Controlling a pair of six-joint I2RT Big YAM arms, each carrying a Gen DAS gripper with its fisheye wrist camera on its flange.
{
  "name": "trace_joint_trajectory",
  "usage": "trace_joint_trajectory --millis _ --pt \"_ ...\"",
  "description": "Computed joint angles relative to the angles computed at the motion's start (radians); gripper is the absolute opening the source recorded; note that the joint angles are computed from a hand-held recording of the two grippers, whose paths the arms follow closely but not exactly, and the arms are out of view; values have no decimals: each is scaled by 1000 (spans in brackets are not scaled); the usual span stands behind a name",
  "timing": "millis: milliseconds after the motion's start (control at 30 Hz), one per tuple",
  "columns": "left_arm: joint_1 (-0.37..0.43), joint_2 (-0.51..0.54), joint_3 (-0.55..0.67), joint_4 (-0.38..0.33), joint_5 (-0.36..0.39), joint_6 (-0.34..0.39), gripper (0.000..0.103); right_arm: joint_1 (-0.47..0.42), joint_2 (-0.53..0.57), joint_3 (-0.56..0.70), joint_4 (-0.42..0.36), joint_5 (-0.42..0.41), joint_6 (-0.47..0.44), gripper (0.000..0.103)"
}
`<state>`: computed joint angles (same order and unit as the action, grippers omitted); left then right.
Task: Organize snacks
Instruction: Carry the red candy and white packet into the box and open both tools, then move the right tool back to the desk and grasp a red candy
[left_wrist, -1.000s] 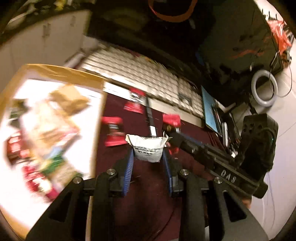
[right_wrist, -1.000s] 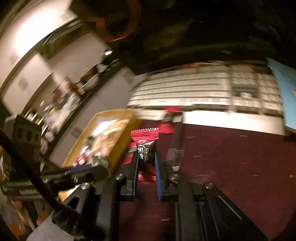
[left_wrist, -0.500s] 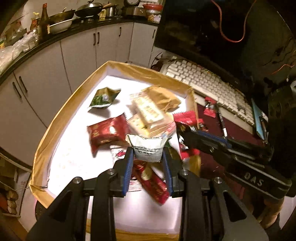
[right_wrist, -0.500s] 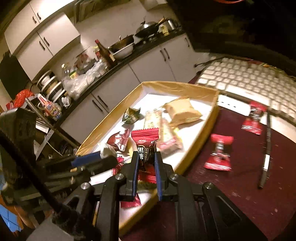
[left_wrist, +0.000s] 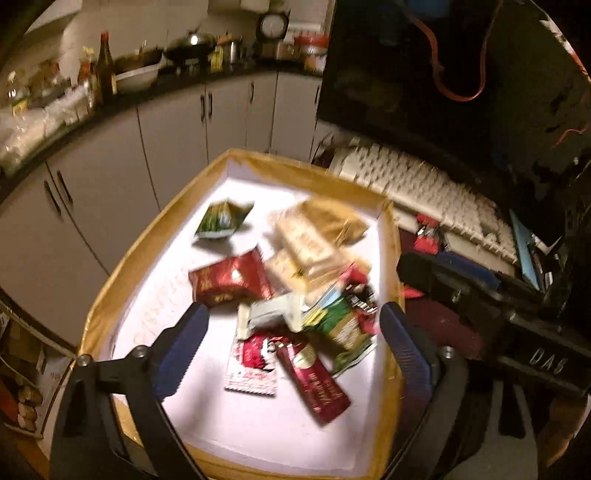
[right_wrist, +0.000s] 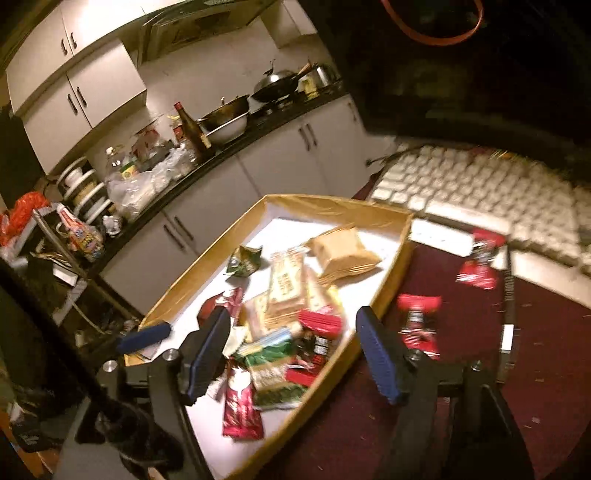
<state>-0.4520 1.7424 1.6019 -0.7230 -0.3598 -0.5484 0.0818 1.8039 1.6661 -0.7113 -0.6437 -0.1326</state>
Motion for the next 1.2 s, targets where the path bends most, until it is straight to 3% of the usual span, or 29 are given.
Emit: trace_joint_trajectory --millis 167,267,467,667,833,933,1067,1200 --pt "-38 9 25 0 -114 43 100 -21 -41 -49 62 28 -7 76" --pt "-44 15 34 -7 -125 31 100 -37 -42 -49 51 20 3 77" --pt "-47 50 76 -95 -170 -27 100 -53 -31 -45 33 1 6 80" --pt "-38 45 68 -105 -177 -62 100 -49 -30 -44 14 -5 -37 80" --pt "-38 37 60 -75 -130 -27 100 -113 32 52 -67 -72 -25 80" --pt "-40 39 60 -35 -75 5 100 -144 115 173 -133 -40 28 80" --pt "-43 68 104 -32 -16 61 100 -146 266 390 -290 -11 69 63" --pt "-53 99 156 -52 -18 103 99 -113 420 628 -436 59 98 49"
